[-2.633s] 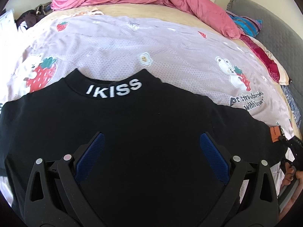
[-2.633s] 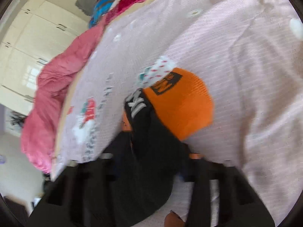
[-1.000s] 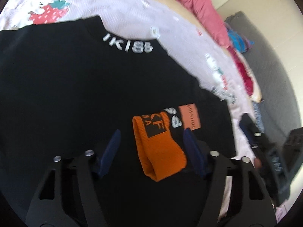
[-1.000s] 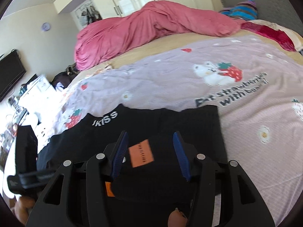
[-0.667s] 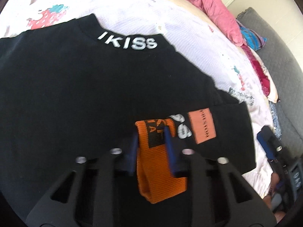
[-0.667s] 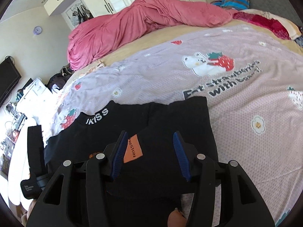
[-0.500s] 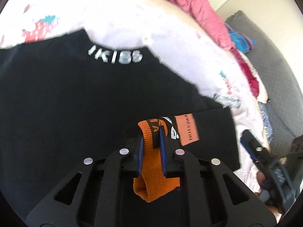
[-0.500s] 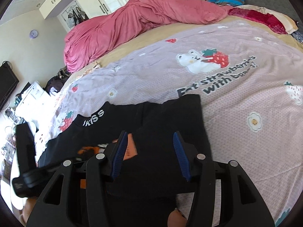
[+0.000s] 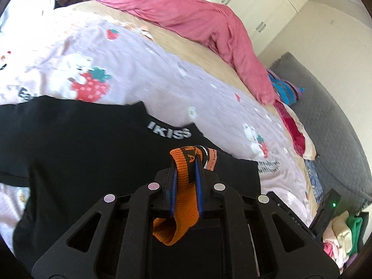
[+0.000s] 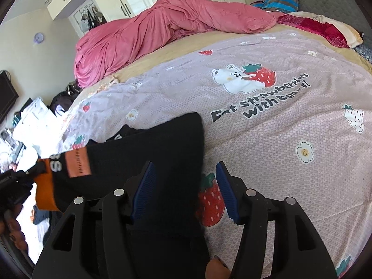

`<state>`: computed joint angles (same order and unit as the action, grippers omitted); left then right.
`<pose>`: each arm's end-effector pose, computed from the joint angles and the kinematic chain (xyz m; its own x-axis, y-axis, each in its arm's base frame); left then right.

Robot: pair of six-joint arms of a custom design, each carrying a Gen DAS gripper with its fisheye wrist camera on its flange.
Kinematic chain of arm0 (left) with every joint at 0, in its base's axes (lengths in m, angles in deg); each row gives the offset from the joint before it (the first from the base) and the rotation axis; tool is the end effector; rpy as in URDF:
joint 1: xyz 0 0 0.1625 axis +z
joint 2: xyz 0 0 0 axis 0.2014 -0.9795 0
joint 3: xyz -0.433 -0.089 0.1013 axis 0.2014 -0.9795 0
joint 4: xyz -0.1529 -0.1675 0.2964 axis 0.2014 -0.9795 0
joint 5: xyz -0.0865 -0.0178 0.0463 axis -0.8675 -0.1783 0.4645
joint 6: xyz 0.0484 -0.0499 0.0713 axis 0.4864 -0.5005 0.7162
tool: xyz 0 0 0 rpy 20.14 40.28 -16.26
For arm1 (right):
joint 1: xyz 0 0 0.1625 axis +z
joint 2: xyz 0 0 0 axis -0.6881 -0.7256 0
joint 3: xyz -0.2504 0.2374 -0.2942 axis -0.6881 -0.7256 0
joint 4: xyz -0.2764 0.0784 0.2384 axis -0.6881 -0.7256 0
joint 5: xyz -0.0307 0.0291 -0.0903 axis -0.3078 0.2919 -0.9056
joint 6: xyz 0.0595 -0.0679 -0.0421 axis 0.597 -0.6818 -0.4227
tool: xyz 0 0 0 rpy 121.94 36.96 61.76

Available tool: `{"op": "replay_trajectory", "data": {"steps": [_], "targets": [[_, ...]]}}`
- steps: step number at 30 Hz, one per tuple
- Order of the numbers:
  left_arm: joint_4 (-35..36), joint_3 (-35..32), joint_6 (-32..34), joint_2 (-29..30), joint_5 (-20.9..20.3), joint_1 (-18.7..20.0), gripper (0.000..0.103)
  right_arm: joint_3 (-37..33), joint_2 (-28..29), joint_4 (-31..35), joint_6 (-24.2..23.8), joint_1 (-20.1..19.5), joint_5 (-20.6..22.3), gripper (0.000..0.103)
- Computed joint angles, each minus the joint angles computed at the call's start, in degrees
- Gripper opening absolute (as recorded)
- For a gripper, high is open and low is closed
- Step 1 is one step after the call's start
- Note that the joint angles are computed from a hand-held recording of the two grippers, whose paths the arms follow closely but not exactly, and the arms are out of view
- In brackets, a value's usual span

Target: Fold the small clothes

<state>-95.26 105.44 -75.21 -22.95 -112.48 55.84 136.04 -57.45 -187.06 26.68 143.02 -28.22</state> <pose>-0.1419 -0.8251 0.2850 -0.9570 -0.1250 -0.2619 0.1051 0.6918 -0.7144 0.2338 -0.8256 0.0952 -0.9011 -0.0412 0.4317 -0.3250 0.7230 -0.6096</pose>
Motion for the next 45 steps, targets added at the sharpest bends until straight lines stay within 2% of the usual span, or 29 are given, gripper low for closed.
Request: {"op": "replay_trajectory", "data": {"steps": [8,18,20,23,26,29,32,36,37,39,41,44,45], "targets": [[-3.0,3.7,-1.8,-3.1,1.6,0.9,0.006,-1.1,0.9,1.1,-0.7,0.2,-0.6,0.055],[-3.0,6.0,-3.6,-4.9,3.0,1.9,0.007,-2.3,2.5,1.6,-3.8,1.0,-0.8,0.059],[-2.4,6.1,-3.4,-4.8,5.5,1.7,0.012,-2.9,3.2,1.6,-5.7,1.4,-1.0,0.059],[-3.9,6.9,0.4,-4.7,9.6,0.8,0.012,-3.6,4.3,1.8,-8.6,2.0,-1.3,0.059],[-3.0,6.7,2.3,-4.1,11.4,0.3,0.012,-3.7,4.8,3.3,-10.2,2.3,-0.2,0.06],[2.8,4.2,2.6,-2.5,11.7,0.5,0.012,-4.0,5.4,5.7,-11.1,2.5,0.7,0.061],[9.4,1.9,0.8,-0.7,13.1,1.2,0.019,-5.5,6.3,9.5,-10.3,2.6,0.5,0.064],[14.0,2.1,-3.0,0.0,14.6,2.6,0.02,-9.8,8.5,14.9,-8.2,2.7,-5.4,0.064],[13.8,2.6,-3.4,-0.2,14.4,2.9,0.02,-9.7,8.5,15.5,-7.6,2.6,-5.5,0.064],[10.4,4.7,-2.3,-0.9,13.0,3.5,0.02,-9.6,8.5,15.5,-7.1,2.4,-5.2,0.064],[8.9,6.3,-0.7,-1.7,13.0,3.2,0.021,-8.4,7.8,14.7,-7.1,2.4,-3.7,0.069],[8.5,7.5,-0.8,-2.8,11.7,3.0,0.03,-6.6,6.5,14.5,-4.7,2.0,0.0,0.071],[8.3,8.0,-1.2,-3.3,11.1,2.9,0.033,-6.0,6.0,14.3,-4.0,1.9,1.1,0.075]]}}
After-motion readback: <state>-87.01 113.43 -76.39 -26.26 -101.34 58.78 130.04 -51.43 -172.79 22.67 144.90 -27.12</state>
